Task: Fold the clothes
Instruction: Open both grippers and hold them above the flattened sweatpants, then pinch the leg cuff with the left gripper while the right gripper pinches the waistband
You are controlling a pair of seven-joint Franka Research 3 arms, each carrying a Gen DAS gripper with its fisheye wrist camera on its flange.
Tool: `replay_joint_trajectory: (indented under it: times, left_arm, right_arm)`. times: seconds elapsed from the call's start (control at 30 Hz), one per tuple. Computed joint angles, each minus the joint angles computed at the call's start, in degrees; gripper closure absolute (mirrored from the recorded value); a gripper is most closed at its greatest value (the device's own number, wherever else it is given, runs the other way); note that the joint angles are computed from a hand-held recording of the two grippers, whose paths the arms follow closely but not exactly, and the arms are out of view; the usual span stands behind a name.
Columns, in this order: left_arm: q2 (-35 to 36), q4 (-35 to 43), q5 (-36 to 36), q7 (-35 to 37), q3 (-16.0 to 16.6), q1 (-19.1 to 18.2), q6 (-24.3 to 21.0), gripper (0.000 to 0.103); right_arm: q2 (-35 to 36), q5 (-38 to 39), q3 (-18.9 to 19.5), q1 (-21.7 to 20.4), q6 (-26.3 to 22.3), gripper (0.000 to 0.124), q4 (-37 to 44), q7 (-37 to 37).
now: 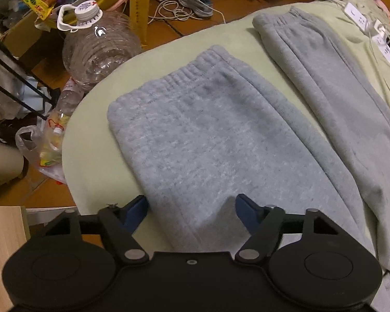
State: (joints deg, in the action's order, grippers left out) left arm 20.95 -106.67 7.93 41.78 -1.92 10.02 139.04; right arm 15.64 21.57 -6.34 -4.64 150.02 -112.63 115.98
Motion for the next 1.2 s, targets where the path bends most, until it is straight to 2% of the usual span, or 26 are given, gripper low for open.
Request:
replay_joint_trajectory:
  times: [0.07, 0.2, 0.27, 0.33, 0.5, 0.63, 0.67, 0.7, 0.77, 0.9, 1.03, 1.2]
  left_arm:
    - [0.25, 0.35, 0.39, -0.64, 0.15, -0.26, 0.12, 0.042]
    - [0.73, 1.33, 1.71, -2.24, 0.57, -0.83, -0.38, 0.050]
    - [1.34, 2.40, 2.75, -1.85, 0.66, -1.02, -2.18, 0.063]
    - [1.73, 2.92, 3.48, -1.34, 0.69, -1.03, -3.23, 0.066]
    - [1.42, 2.24, 4.07, -1.66, 0.73, -0.97, -2.14, 0.080]
    - [1.19, 1.62, 4.83, -1.76, 0.80, -1.06, -0.80, 0.091]
    - [1.04, 1.32, 4.54, -1.51, 0.67, -0.86, -0.31, 0.092]
    - [0.82, 0.98, 4.38, -0.96, 0.54, -0.66, 0.20, 0.093]
    - [0.70, 1.09, 4.38, -0.44, 0.49, -0.67, 0.00, 0.094]
    - [0.17, 1.34, 4.40, 0.99, 0.32, -0.67, 0.10, 0.095]
    - [0.16, 1.76, 4.94, 2.26, 0.32, -0.93, 0.19, 0.096]
    - [-1.68, 0.48, 2.50, 4.03, -0.26, 0.16, 3.39, 0.096]
  right_arm:
    - [0.21, 0.93, 0.30, -0.22, 0.82, 0.051, -0.03, -0.58]
    - [1.26, 3.15, 0.66, -0.47, 2.45, 0.052, 0.29, -0.69]
    - [1.96, 3.49, 0.63, -0.28, 2.91, 0.052, 0.67, 0.21]
    - [2.78, 2.68, 0.17, 0.31, 2.92, 0.052, 1.40, 2.01]
    - [6.01, 2.06, 0.70, 0.75, 2.42, 0.052, 4.95, 2.90]
    - [8.14, -1.98, -0.69, 2.76, 1.35, 0.053, 7.91, 6.56]
    - [8.45, -3.00, -1.09, 3.23, 1.08, 0.062, 8.43, 7.74]
    - [8.62, -4.51, -1.68, 3.75, 0.40, 0.081, 8.94, 8.91]
    - [8.68, -7.03, -2.42, 4.26, -1.06, 0.098, 9.72, 10.51]
    - [7.68, -4.58, -0.37, 2.04, 0.18, 0.106, 8.63, 8.09]
    - [7.23, -1.93, 0.63, 0.83, 0.91, 0.109, 8.47, 5.75]
    - [5.41, -0.85, 0.48, 1.16, 1.60, 0.110, 8.00, 6.41]
